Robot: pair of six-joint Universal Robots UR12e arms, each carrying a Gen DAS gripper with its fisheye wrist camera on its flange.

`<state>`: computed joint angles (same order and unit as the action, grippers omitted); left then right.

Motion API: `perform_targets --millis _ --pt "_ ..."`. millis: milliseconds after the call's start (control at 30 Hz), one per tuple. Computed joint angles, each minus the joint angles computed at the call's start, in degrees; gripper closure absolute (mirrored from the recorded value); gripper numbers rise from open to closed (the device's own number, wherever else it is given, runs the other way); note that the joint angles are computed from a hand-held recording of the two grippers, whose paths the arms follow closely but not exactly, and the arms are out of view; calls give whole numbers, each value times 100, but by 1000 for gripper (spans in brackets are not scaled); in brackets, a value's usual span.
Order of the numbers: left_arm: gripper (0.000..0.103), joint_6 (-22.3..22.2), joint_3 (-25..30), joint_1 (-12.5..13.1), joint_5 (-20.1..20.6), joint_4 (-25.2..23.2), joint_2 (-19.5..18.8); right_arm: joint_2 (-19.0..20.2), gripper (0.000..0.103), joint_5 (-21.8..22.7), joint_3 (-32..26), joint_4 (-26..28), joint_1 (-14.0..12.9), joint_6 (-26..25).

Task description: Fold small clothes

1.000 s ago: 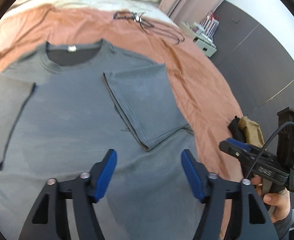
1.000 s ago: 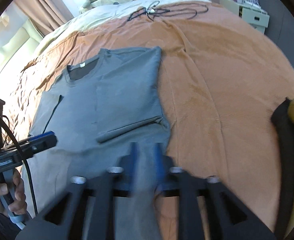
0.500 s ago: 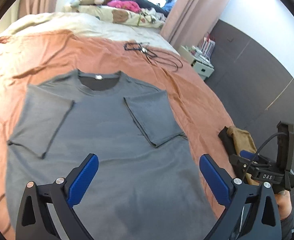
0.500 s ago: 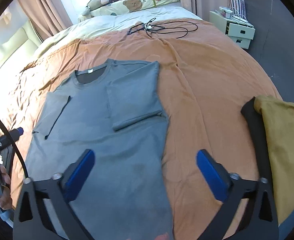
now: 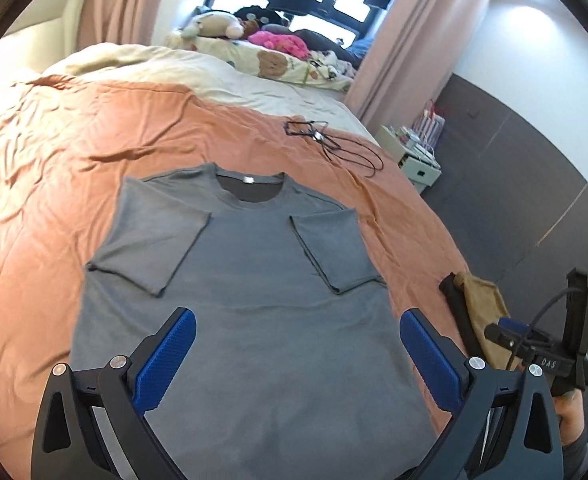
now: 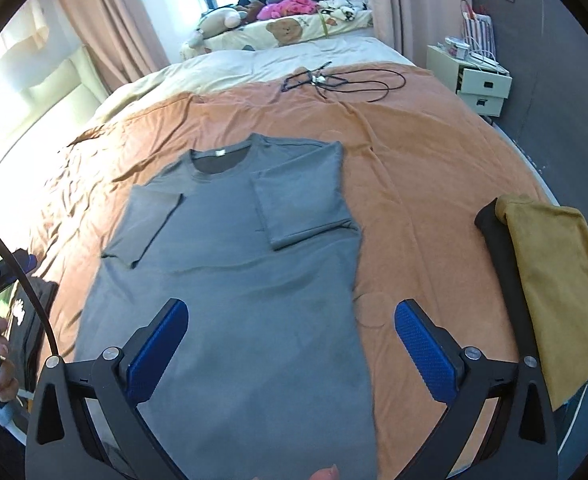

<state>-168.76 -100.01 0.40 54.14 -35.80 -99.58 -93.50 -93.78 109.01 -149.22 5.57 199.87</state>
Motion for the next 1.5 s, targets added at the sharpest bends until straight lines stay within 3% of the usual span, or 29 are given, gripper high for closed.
perform_targets --millis 467,867,1233,1500 --pt "1 237 -745 512 137 381 798 -476 0 -51 423 -153 341 45" --pt "1 556 -1407 862 539 975 1424 -784 0 -846 808 -326 872 379" --pt "1 966 -2063 1453 202 1052 1978 -1047 0 -1389 1241 -694 1359 619" --pt "1 1053 -2521 2105 -446 1113 2324 -1219 0 -2078 1661 -1341 1855 711"
